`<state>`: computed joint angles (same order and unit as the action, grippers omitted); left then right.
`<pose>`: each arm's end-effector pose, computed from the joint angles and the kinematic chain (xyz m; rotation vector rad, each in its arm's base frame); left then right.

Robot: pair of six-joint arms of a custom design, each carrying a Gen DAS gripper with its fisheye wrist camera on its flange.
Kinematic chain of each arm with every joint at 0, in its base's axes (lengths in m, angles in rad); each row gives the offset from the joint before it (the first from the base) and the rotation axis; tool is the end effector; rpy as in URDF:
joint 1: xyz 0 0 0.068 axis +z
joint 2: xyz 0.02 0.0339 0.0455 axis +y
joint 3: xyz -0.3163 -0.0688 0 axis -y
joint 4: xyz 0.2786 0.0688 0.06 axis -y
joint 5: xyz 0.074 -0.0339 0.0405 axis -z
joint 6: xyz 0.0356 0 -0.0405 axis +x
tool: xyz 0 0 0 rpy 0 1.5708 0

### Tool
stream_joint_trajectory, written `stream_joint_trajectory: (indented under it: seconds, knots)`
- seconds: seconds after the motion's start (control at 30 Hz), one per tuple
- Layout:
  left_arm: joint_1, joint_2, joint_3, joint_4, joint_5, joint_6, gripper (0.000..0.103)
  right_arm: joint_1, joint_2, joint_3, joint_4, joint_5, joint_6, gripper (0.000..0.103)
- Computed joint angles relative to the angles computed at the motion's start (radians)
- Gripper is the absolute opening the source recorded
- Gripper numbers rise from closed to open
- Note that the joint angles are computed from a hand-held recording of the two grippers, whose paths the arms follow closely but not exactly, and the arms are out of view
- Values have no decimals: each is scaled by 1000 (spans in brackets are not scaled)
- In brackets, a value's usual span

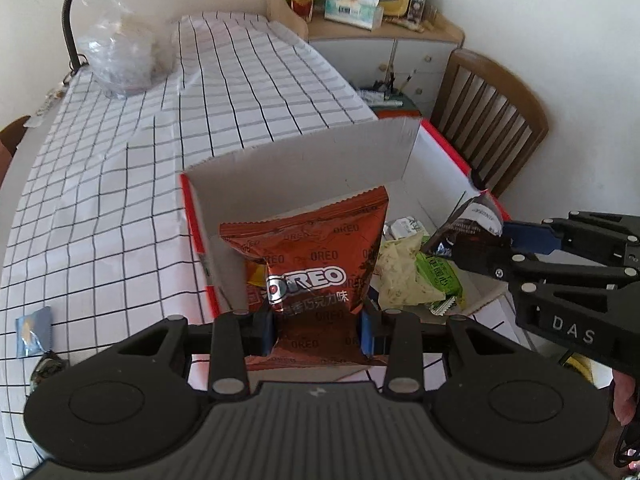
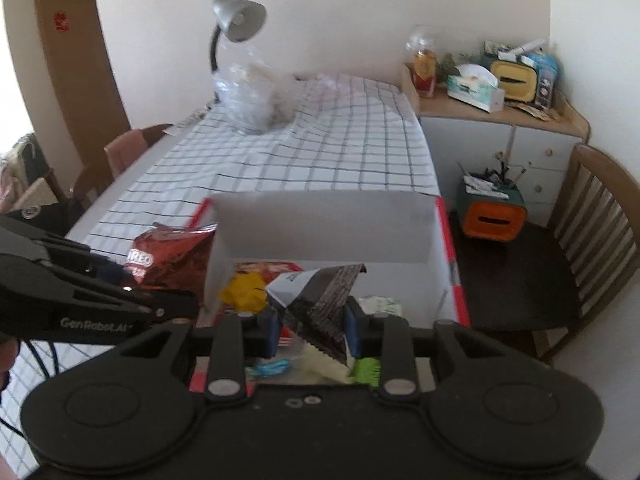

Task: Organize snacks
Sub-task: 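Carry the Oreo bag and dark packet with both tools into the red box, then open both tools to drop the Oreo bag and dark packet in the box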

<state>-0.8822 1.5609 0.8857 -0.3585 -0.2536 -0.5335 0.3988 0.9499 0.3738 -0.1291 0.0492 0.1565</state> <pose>0.2149 -0.2471 0.2093 0.3564 2.5421 -0.2106 0.1718 0.0705 0.1983 -0.2505 2.2723 0.2354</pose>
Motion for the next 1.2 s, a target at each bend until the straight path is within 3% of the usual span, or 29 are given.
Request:
stream_joint_trajectory:
  seconds: [0.23, 0.53, 1.03, 1.2]
  knots:
    - [31, 144, 80, 0, 8, -27, 37, -111, 205, 14, 134, -83, -64, 30]
    - [64, 266, 148, -11, 26, -28, 37, -157, 391, 42, 232, -96, -84, 30]
    - [54, 325, 162, 12, 46, -47, 40, -232, 394, 36, 211, -166, -136, 31]
    - [44, 310, 137, 28, 40, -68, 54, -234, 372, 18, 212, -161, -149, 31]
